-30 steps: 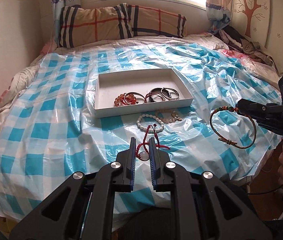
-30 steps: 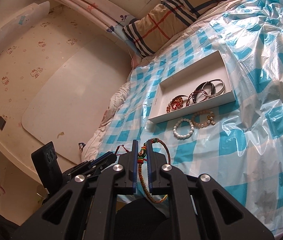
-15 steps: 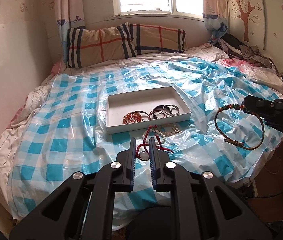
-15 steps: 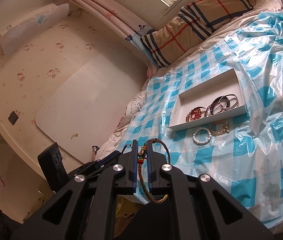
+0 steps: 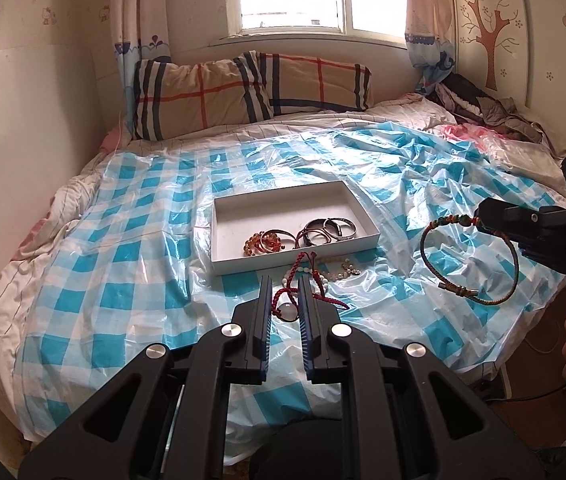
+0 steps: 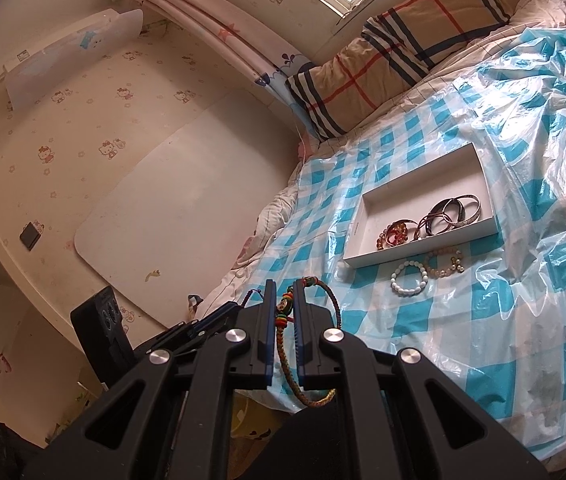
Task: Organize jewelry
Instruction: 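Lift both held cord bracelets and hold them above the bed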
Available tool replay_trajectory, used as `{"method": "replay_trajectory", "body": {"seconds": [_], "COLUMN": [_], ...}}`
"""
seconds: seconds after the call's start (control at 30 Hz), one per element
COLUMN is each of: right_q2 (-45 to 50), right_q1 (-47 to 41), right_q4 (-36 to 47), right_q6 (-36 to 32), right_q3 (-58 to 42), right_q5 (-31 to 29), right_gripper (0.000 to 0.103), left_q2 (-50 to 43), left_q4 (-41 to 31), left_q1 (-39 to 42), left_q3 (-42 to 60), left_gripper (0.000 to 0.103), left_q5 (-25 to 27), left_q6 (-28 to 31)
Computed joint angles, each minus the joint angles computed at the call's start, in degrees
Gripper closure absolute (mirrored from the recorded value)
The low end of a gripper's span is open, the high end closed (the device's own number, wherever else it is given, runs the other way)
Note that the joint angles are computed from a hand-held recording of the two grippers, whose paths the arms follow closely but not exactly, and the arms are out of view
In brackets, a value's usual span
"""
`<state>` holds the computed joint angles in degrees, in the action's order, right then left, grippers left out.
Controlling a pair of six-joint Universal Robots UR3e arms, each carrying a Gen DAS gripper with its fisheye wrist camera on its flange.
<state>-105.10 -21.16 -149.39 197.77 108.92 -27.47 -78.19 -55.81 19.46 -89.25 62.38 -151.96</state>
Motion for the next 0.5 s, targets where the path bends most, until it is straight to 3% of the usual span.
{"method": "replay_trajectory", "body": {"seconds": [0.5], "right_q2": [20.4], "right_q1": [4.1], "right_q4": [-8.0], "right_q6": [5.2], "right_q3": [-14.1], "right_q5": [-5.1], "right_gripper": [0.094], "left_q2": [-20.9], "left_q4": [4.4], "left_q1": [-7.1], "left_q3": [16.5], "left_gripper": [0.091], "left_q5": [4.5], "left_q6": [-5.7]}}
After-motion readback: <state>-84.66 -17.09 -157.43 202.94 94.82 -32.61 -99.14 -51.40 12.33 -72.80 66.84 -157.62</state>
